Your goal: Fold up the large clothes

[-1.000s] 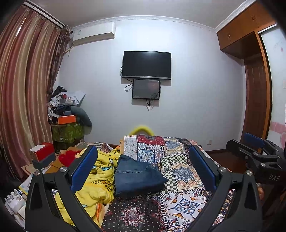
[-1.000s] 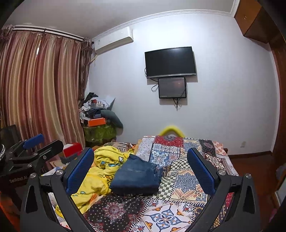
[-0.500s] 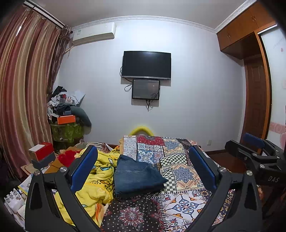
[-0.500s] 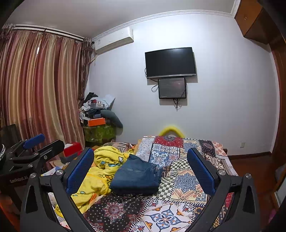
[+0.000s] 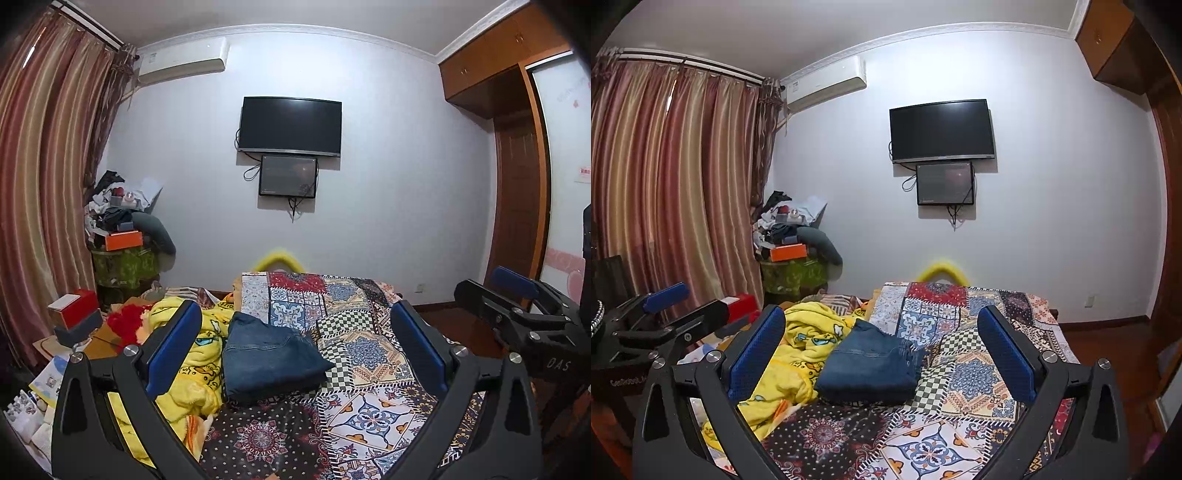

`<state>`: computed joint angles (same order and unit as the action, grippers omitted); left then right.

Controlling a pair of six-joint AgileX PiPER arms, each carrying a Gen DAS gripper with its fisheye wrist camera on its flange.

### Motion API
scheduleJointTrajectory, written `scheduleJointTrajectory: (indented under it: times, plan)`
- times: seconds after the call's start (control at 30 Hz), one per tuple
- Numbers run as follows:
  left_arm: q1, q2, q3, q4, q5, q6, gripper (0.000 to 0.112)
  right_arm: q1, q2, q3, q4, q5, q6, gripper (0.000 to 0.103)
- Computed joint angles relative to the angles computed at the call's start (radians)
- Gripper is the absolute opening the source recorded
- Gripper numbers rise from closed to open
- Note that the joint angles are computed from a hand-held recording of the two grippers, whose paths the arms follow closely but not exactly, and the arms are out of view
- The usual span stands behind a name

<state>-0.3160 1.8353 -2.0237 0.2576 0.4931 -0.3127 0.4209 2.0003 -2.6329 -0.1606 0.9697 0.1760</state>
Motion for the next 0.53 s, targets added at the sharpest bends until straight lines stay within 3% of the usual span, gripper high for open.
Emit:
scheduleJointTrajectory:
  times: [0.1,0.53]
  plan:
    - [-0.008,-0.002,0.006,0.039,-0.001,-0.036,0.103,-0.006,-0.008,0.018,0.001,-0.010,0.009,0.103]
    - [0.000,0.004,-0.010,-0.036,0.010,0.018,0.103,-0.016,-0.042,0.093,0.003,-0.039,0.023,0.103]
